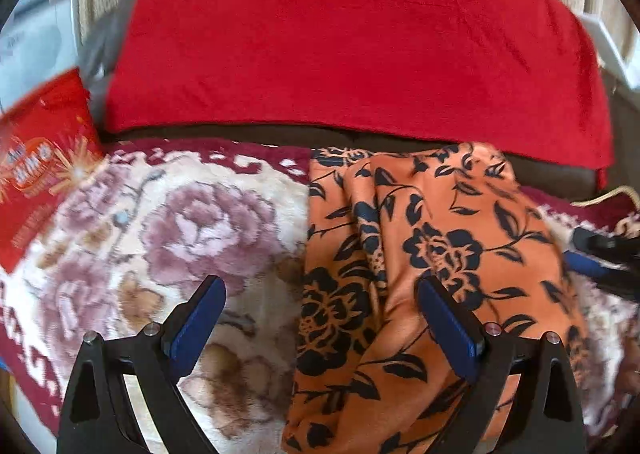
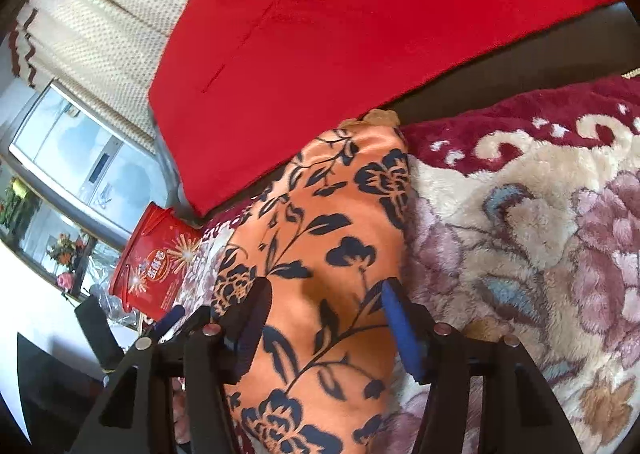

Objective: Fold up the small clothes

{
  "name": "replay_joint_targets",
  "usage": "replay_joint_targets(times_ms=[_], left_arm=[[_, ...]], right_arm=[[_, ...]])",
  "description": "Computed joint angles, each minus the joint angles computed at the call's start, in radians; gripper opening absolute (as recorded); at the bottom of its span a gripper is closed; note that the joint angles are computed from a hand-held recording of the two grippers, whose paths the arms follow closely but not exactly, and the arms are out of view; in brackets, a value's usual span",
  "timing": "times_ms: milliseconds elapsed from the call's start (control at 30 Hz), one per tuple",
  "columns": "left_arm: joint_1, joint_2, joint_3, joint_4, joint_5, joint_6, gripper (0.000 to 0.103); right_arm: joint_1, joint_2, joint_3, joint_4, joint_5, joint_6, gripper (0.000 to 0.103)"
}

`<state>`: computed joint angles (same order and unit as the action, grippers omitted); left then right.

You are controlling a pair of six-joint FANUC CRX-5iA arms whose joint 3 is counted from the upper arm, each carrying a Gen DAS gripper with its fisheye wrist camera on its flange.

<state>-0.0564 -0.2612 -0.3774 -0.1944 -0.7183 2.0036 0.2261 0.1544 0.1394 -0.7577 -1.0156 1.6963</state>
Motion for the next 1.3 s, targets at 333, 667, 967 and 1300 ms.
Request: replay_joint_targets(times_ms=[333,667,967,1300], left_arm=[[0.024,0.007,-0.05,0.165,0.074,-0.192,0.098],[0.075,0.079,-0.055,0.286,0.002,-0.282,0.099],[0.17,0.115,-0.196,0.754,0.04,-0.633,0.099],[0.12,0.133,-0.236,0.941,0.058,-0.759,0.076]], right_arm=[[-0.046,0.058,0.049,-0.043,-0.039,-0.031,0.068],[-0.046,0.092,0.072,-0.08,-0.088,-0.028,0.068],[-0.069,0.152,0.108,-0.18,-0.159,-0.004,0.07],[-0.078,0.17,0.099,-0.249,-0.138,0.057,0.069]])
